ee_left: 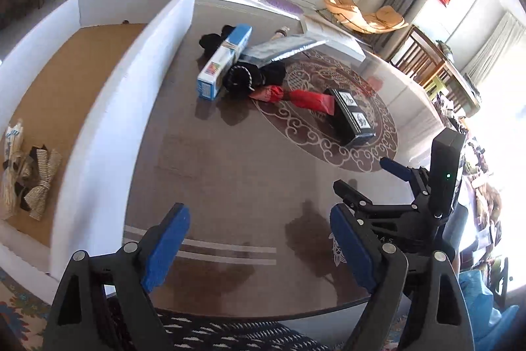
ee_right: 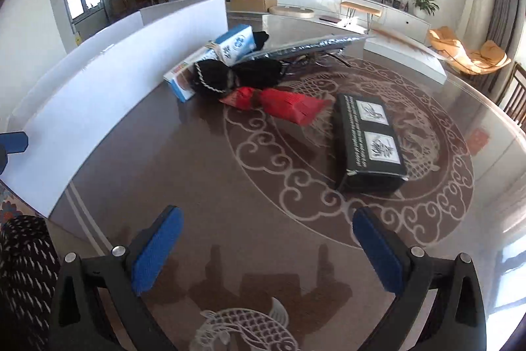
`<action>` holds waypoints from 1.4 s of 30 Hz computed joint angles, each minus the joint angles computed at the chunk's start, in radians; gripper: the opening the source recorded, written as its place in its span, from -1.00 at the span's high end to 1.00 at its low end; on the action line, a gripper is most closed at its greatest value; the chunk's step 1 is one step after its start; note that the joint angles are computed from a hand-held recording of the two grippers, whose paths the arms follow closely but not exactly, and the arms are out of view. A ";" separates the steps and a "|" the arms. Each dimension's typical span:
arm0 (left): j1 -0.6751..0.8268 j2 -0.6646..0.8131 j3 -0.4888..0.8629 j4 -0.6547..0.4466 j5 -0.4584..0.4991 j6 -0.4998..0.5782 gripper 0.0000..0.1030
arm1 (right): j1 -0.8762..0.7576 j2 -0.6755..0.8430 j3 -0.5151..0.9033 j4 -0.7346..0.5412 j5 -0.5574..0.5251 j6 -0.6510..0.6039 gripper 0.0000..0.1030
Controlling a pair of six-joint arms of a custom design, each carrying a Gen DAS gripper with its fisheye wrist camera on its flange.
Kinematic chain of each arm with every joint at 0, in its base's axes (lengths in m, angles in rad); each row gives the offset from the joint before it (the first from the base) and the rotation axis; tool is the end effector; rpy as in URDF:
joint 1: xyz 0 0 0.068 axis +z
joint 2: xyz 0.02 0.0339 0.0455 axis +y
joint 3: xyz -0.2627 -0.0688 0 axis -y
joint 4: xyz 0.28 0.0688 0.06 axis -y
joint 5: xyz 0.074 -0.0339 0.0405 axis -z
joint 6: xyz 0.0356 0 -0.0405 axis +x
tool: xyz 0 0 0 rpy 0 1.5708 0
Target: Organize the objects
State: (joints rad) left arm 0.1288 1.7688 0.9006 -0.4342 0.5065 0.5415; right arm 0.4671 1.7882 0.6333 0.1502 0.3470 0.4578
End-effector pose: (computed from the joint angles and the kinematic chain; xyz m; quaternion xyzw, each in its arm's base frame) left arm 0.3258 0.0248 0.0948 0.2294 0.9322 -0.1919 0.2040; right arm 0.2754 0.1253 0.0474 0.0438 0.9460 -0.0256 0.3201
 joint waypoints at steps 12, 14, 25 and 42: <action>-0.379 0.321 0.048 0.533 -0.332 -0.245 -1.00 | -0.221 -0.009 -0.173 0.145 -0.016 -0.040 -1.00; -0.389 0.358 0.092 0.563 -0.348 -0.293 -1.00 | -0.241 0.002 -0.156 0.140 -0.046 -0.022 -1.00; -0.384 0.397 0.088 0.651 -0.345 -0.315 -1.00 | -0.227 -0.001 -0.154 0.129 -0.032 -0.006 -1.00; -0.386 0.400 0.088 0.654 -0.347 -0.318 -1.00 | -0.228 0.001 -0.154 0.132 -0.033 -0.007 -1.00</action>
